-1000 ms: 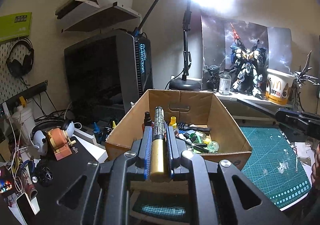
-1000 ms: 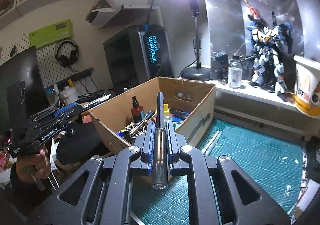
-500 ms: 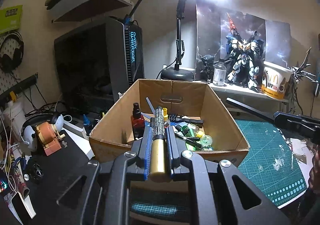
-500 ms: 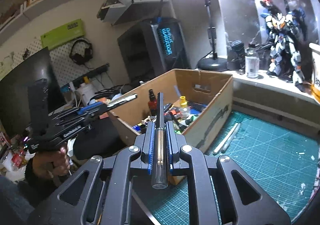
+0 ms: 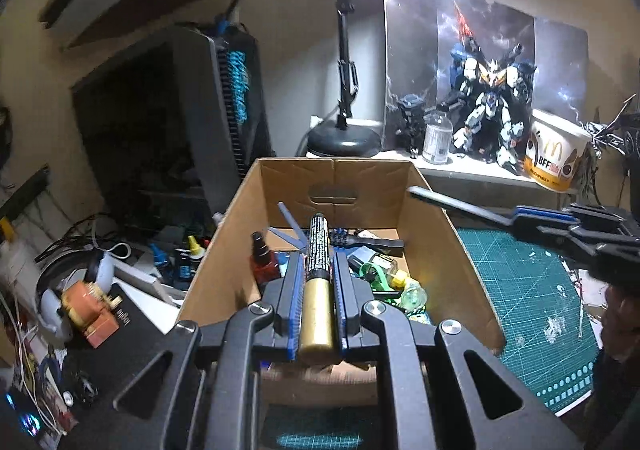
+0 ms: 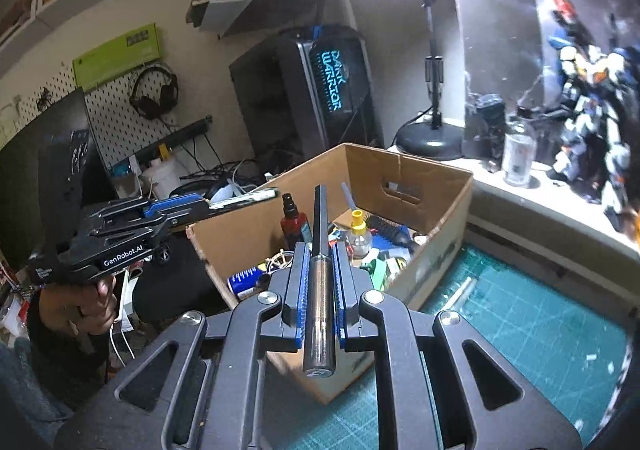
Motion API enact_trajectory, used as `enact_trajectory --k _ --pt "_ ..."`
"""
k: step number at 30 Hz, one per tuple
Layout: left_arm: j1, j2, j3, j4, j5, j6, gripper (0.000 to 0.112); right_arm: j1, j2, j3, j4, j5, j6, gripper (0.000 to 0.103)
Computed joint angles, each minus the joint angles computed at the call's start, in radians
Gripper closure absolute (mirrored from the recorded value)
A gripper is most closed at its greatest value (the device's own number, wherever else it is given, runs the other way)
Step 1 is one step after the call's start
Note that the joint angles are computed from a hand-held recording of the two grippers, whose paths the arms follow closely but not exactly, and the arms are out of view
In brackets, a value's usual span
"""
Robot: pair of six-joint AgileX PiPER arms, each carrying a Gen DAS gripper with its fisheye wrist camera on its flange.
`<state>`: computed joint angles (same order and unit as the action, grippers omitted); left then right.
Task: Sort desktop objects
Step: 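Lower the marker and the rod down into the cardboard box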
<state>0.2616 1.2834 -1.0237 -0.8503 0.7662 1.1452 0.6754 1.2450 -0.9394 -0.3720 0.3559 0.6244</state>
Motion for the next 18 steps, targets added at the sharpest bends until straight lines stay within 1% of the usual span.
enact_trajectory --k 3,4,6,9,11,14,18 --pt "-0.091 0.139 -0.178 0.19 0.047 -0.19 0.098 -0.07 0.118 -0.134 0.239 0.051 -0.279 0.092" --pt "-0.119 0.183 -0.233 0.249 0.06 -0.239 0.098 -0.086 0.155 -0.176 0.285 0.072 -0.336 0.092" --pt "-0.177 0.251 -0.303 0.373 0.038 -0.33 0.098 -0.117 0.255 -0.284 0.334 0.148 -0.417 0.092" --pt "-0.228 0.394 -0.46 0.512 0.105 -0.466 0.098 -0.14 0.384 -0.411 0.306 0.229 -0.419 0.092" --pt "-0.254 0.476 -0.549 0.588 0.145 -0.529 0.098 -0.163 0.449 -0.475 0.347 0.272 -0.462 0.092" --pt "-0.291 0.565 -0.636 0.686 0.166 -0.603 0.098 -0.178 0.545 -0.576 0.366 0.343 -0.502 0.092" --pt "-0.304 0.686 -0.79 0.705 0.283 -0.645 0.098 -0.179 0.686 -0.753 0.352 0.48 -0.527 0.092"
